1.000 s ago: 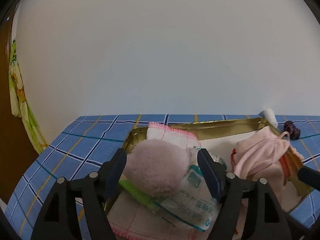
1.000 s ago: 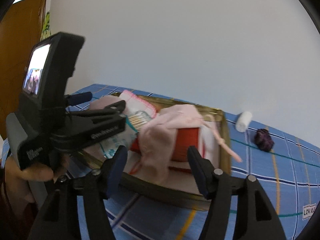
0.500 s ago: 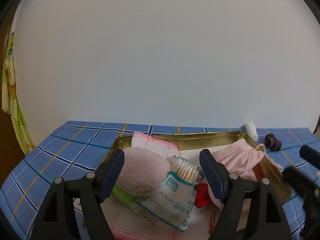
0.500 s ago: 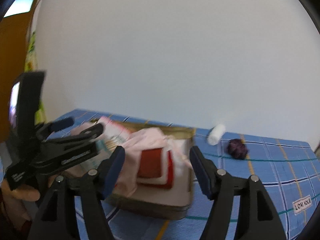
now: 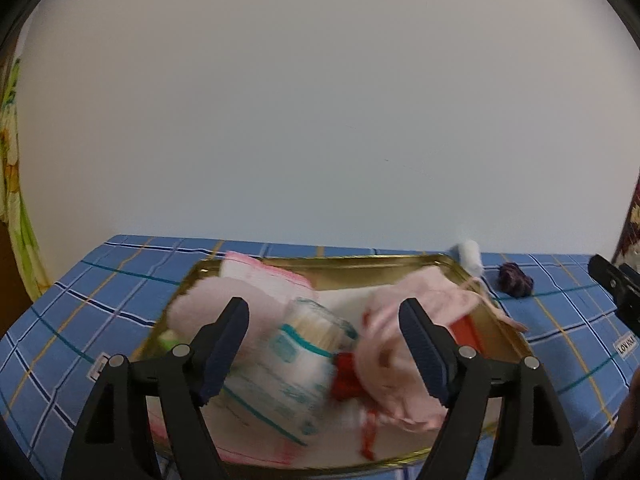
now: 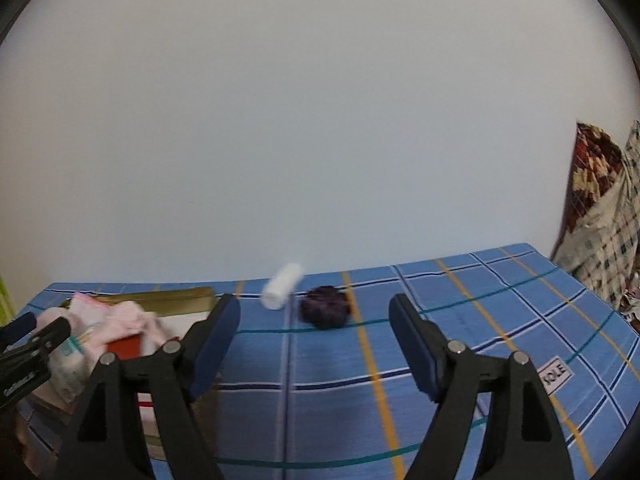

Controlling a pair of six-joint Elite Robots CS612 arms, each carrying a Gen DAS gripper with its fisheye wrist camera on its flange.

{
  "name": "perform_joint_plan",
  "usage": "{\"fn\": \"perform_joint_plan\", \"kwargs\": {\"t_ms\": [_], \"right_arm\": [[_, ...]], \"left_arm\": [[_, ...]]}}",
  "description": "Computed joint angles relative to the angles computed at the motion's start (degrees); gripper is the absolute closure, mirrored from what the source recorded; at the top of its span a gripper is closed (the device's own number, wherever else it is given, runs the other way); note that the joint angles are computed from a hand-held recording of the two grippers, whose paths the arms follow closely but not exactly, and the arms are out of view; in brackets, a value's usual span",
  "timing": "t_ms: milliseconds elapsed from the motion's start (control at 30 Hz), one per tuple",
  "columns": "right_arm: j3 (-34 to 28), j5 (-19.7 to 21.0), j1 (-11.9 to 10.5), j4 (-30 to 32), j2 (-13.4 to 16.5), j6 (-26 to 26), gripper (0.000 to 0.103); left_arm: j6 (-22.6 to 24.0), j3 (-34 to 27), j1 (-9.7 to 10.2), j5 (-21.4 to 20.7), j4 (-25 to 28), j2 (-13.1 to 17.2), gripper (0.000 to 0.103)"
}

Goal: Organize soft objects
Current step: 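Move the left gripper to the white bandage roll while the right approaches the purple scrunchie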

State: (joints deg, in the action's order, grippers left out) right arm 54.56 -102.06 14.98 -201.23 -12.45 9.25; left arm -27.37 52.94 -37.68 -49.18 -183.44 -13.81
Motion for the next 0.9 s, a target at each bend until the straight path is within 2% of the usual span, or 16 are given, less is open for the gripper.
{"fn": "perform_joint_plan", "kwargs": {"t_ms": [133, 267, 367, 467, 533, 567, 733, 900], "right_arm": [[1.42, -1.52, -0.56, 0.24, -0.74, 1.1, 0.025], [1.47, -2.03, -1.13, 1.31, -0.89, 1.2, 0.025], [0.91, -1.69, -1.56, 3.06, -0.81, 0.39, 0.025], [0.02, -0.41, -2.21, 6.07, -0.68, 0.48, 0.025], [-0.72, 2.37, -2.78, 8.56, -0.64, 0.65, 0.025], [-1.54, 3.73, -3.01, 10.12, -0.45, 0.11, 0.025], [-7.32, 5.21, -2.97, 16.26, 1.75, -3.92, 0.025], [-16.47, 8.12, -3.03, 26.83, 5.2, -7.62, 0.025]], "left_arm": [[-0.57, -0.64, -0.26, -2.76, 1.6, 0.0, 0.024], [1.55, -2.36, -0.99, -1.19, 2.06, 0.7, 0.024], [1.78, -3.2, -1.22, -1.69, 2.7, 0.86, 0.024], [2.06, -4.82, -1.36, -1.65, 4.0, 1.3, 0.024], [2.41, -6.19, -1.39, -1.94, 4.59, 1.7, 0.024], [2.45, -7.25, -1.41, -1.86, 5.53, 1.99, 0.024], [3.46, -13.82, -1.27, -1.95, 10.28, 4.09, 0.024], [4.05, -22.16, -0.76, -2.62, 16.92, 6.98, 0.024]]}}
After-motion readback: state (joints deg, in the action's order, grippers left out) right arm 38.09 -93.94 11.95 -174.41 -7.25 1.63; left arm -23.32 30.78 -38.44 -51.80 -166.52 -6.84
